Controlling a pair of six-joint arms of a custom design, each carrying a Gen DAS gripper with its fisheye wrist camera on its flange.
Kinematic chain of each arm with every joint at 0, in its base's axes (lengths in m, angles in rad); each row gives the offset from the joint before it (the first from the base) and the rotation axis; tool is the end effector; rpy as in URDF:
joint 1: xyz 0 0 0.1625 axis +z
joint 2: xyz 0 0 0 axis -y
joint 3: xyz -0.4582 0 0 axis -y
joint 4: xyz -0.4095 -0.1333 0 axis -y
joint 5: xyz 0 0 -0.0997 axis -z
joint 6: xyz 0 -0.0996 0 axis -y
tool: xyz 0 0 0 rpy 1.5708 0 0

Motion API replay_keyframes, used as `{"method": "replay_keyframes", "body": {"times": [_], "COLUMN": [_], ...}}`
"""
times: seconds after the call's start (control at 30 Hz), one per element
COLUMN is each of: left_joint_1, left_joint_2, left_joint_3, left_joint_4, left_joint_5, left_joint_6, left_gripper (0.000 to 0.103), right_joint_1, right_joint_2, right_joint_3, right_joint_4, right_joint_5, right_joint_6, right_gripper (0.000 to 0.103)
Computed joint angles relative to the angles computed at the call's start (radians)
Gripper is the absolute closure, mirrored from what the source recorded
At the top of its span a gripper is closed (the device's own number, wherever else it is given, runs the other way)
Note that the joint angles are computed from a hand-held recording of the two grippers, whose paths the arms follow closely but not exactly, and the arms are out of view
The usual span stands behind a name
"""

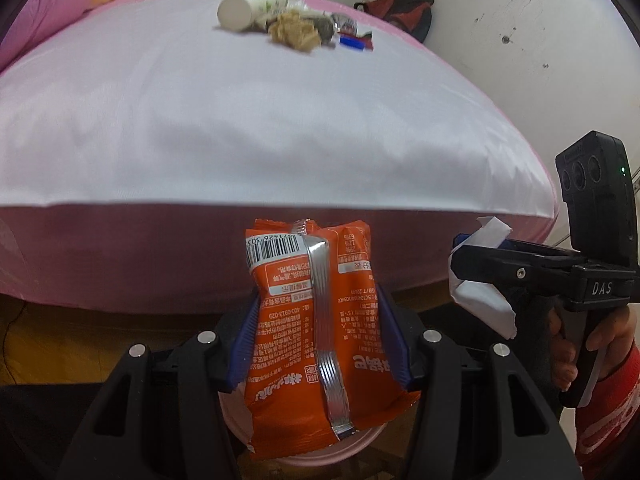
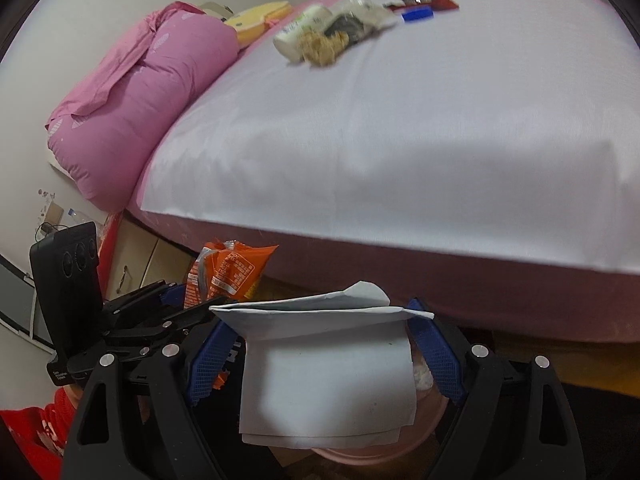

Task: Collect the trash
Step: 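Carry the orange bag and white paper to the pink bin and release both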

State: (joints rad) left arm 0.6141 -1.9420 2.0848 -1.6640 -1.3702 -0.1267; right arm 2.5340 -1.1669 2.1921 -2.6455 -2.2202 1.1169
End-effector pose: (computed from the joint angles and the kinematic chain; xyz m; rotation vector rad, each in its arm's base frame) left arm -0.1846 -0.3175 0.4288 1.1933 2.6901 -0.0902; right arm 0.4490 -0.2232 0.1595 -0.2327 -2.7256 0.8284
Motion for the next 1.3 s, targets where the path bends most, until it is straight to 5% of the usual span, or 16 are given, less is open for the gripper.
{"method": "replay_keyframes", "body": {"times": [0.93,1.3], "left_joint_1": [0.037,0.040], "left_joint_2": [0.087,0.072], "left_joint_3": [0.147,0.156], "left_joint_4": [0.072,0.106], "left_joint_5": [0.027,0.040], "left_joint_6": [-0.014,-0.009], "left_gripper": [0.047,0.027], "right_joint_1": [-0.109,-0.111], "right_joint_2": [0.097,0.084], "right_joint_3": [0.155,0.167], "right_joint_4": [-0.166,-0.184], "right_joint_5": [0.214,0.204], "right_joint_6": [0.095,0.117], "right_gripper": [0.016,0.010]}}
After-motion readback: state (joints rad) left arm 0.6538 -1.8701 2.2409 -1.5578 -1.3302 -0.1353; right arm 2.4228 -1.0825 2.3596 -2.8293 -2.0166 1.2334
